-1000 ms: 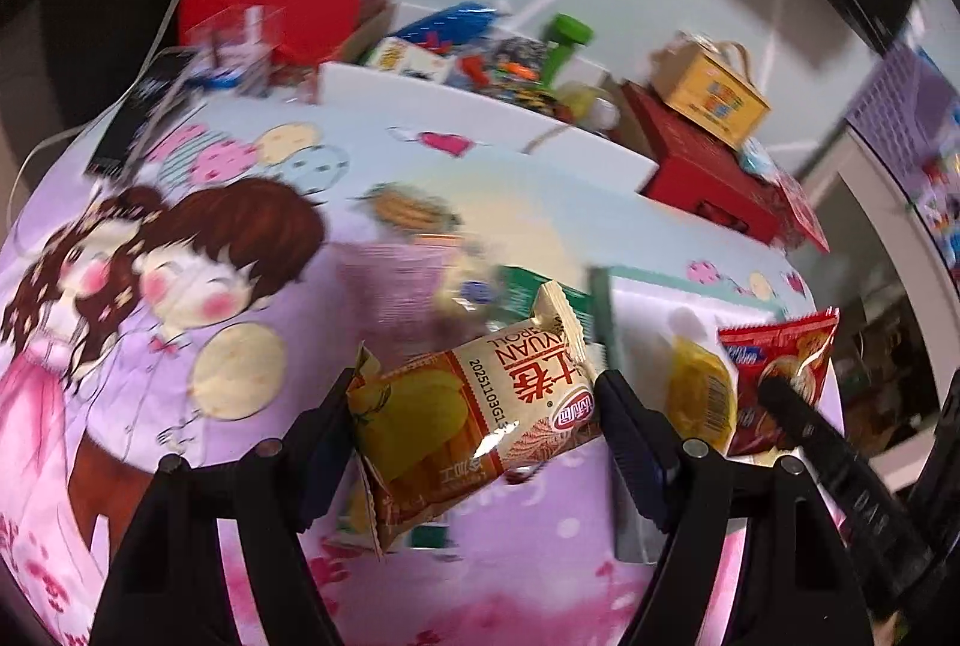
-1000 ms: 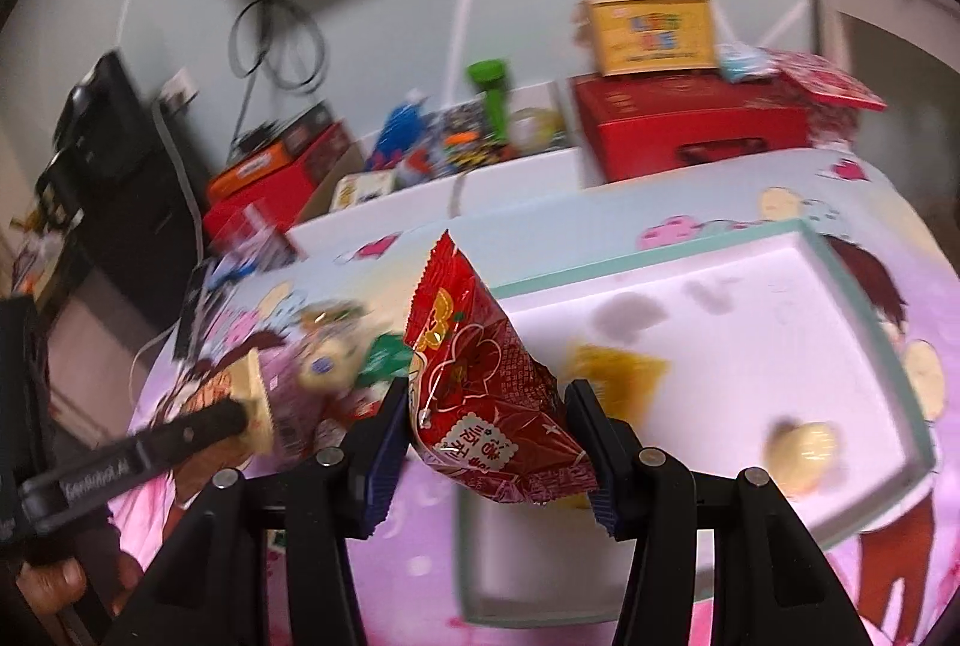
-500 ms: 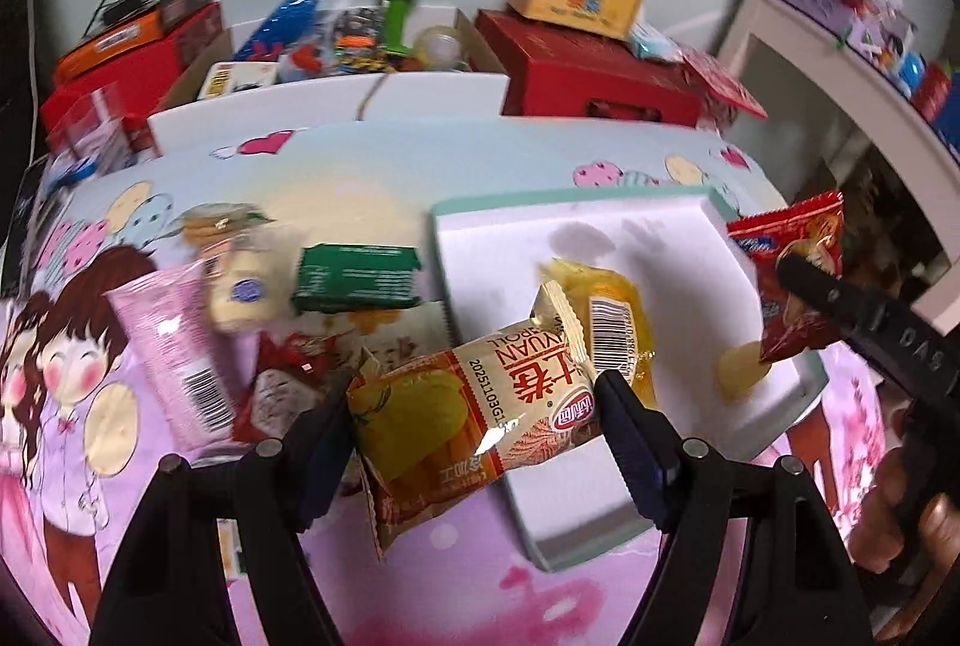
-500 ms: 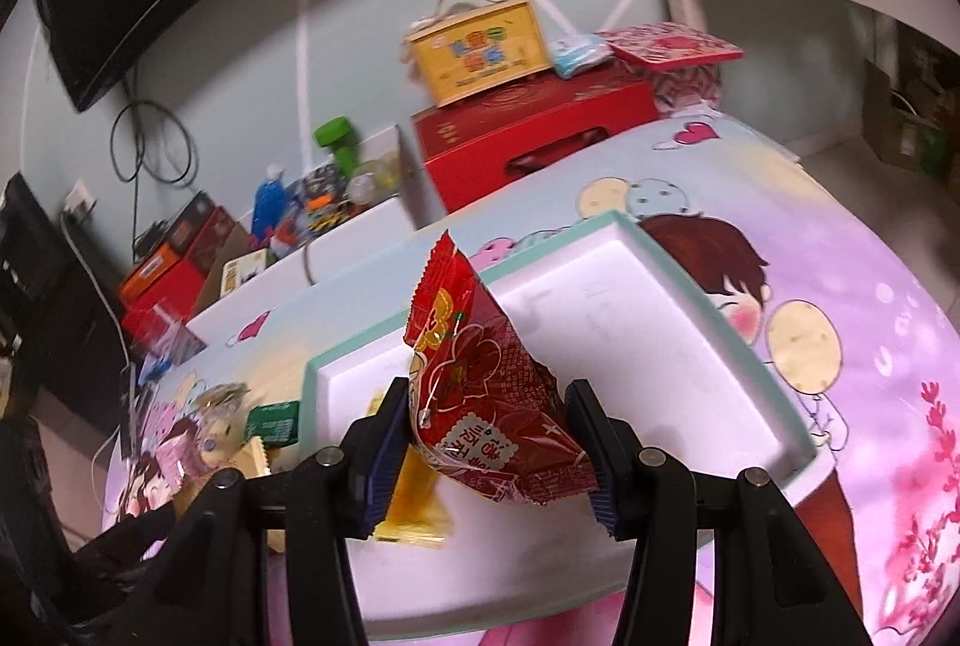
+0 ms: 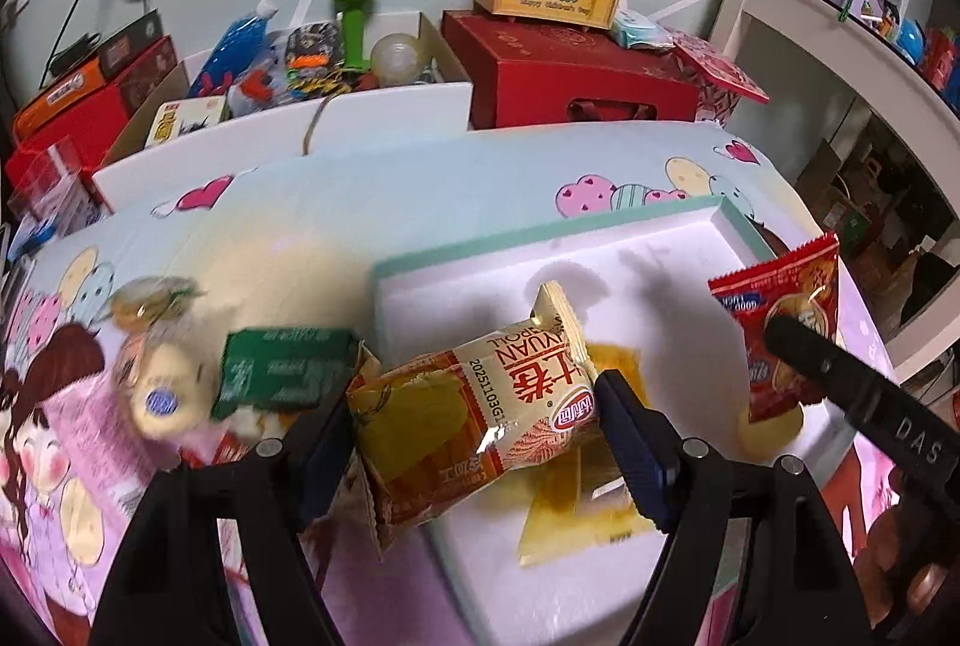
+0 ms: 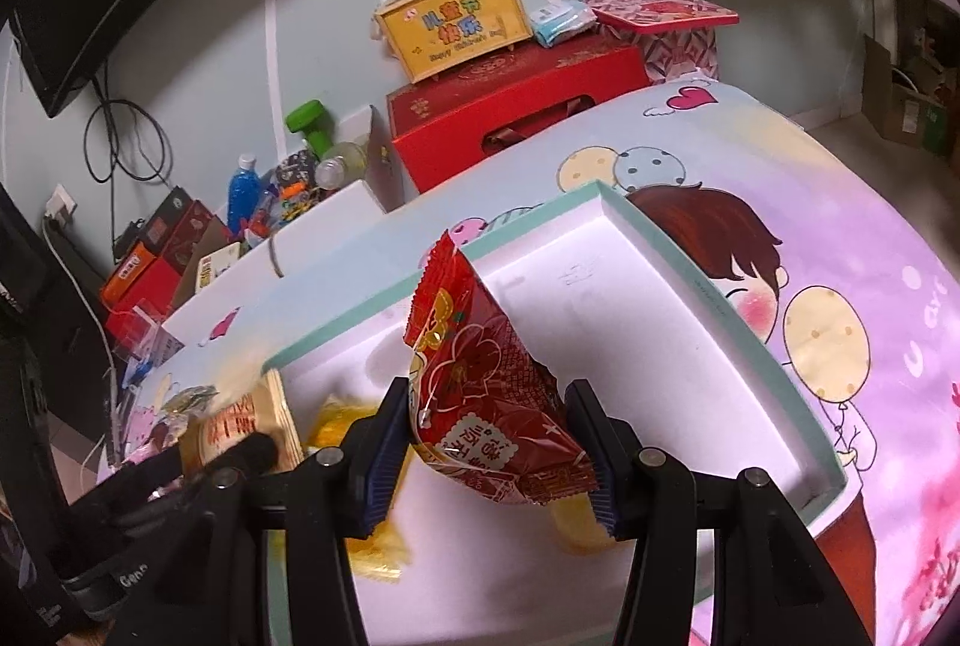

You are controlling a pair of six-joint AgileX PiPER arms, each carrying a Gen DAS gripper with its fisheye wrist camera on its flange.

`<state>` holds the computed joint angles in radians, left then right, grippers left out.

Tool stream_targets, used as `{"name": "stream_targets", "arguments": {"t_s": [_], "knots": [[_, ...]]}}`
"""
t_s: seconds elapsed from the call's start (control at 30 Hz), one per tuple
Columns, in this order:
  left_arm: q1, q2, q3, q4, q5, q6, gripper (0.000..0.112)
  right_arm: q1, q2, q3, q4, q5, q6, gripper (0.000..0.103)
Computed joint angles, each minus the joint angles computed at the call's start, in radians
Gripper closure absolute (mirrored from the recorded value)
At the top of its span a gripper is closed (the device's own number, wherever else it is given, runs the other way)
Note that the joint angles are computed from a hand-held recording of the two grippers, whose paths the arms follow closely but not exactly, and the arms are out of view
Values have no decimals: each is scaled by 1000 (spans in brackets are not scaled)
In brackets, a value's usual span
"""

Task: Organize snacks
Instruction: 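Lower both bags into the white tray and open both tools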

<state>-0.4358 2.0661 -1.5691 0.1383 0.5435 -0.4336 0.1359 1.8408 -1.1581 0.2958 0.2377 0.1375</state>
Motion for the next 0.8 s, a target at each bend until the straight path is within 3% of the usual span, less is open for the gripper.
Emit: {"name": "stream_targets", "arguments": {"t_s": [0.13,0.3,0.53,0.63,0.8], "knots": [[6,43,-52,-12,-6,17,34,-24,36,-30,98,13,-79,48],[21,80,-81,-29,-28,33,34,-18,68,-64,92,27,-65,49],[35,95,-93,-77,-37,79,33,9,86,-90,-36,43,56,47],[33,96,-110,-76,-6,83,27,18,82,-95,-72,47,85,46],[31,93,-130,-72,38,82,26,43,71,-105,-260,69,245,44]]}}
